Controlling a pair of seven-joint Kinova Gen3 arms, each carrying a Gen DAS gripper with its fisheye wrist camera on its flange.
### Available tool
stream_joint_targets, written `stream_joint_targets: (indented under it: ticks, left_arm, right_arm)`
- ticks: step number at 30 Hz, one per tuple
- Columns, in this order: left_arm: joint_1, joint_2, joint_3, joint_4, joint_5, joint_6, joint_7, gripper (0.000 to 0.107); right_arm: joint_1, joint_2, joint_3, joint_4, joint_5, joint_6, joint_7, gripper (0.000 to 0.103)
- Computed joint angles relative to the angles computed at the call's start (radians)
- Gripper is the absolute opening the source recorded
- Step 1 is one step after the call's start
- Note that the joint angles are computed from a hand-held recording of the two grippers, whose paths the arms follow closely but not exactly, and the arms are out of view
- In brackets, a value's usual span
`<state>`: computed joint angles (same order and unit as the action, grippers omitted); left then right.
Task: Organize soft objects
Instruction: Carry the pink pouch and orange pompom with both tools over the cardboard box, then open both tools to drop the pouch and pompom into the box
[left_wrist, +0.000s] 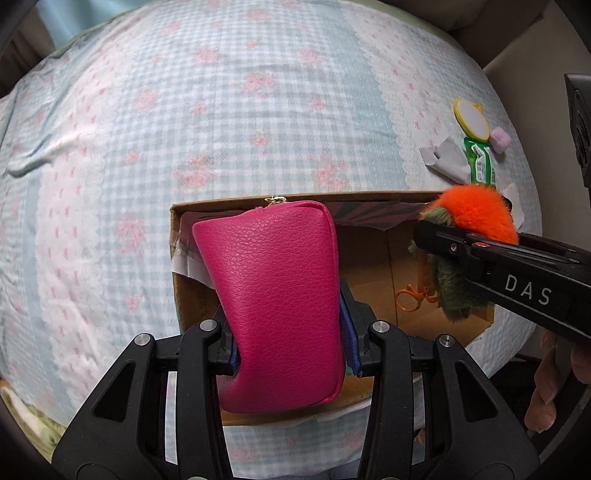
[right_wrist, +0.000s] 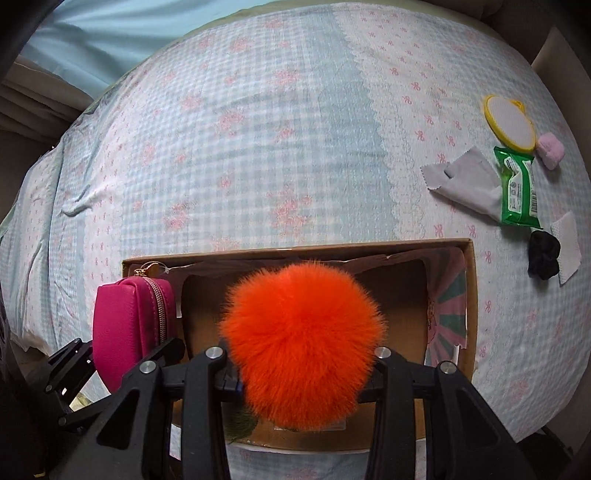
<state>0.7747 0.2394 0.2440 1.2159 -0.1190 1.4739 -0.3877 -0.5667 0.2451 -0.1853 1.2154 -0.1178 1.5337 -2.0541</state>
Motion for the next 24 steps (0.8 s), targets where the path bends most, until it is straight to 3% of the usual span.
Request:
stream_joint_targets:
  ticks: [6,13,15,16,17,18,24]
  left_arm:
    - [-0.030,0.064,0.007,0.046,0.084,-0.070,-0.105,0.037]
    - [-0.011,0.125,-0.008,-0.004,0.091,-0.047,-0.185,0.039]
    - [0.001,0.136,-0.014,-0.020,0.083,-0.034,-0.193,0.061]
    - [0.007,0.140,-0.017,-0.028,0.081,-0.029,-0.194,0.092]
    - [0.019,0.138,-0.022,-0.030,0.068,-0.030,-0.186,0.103]
    - [0.033,0.129,-0.027,-0.029,0.049,-0.037,-0.176,0.103]
    - [0.054,0.143,-0.030,-0.065,0.035,-0.005,-0.177,0.103]
  right_arm:
    - [0.016,0.038,0.005,0.079,-0.025,-0.031,-0.001,0.036]
    - [0.039,0.063,0.010,0.092,-0.040,-0.019,0.023,0.040]
    - [0.035,0.064,0.012,0.100,-0.027,-0.020,0.028,0.052]
    - [0.036,0.066,0.014,0.105,-0.025,-0.017,0.022,0.075]
    - [0.044,0.063,0.017,0.119,-0.036,-0.023,0.020,0.099]
    - [0.054,0.058,0.019,0.135,-0.048,-0.031,0.020,0.103]
    - [0.083,0.021,0.019,0.193,-0.068,-0.060,0.030,0.103]
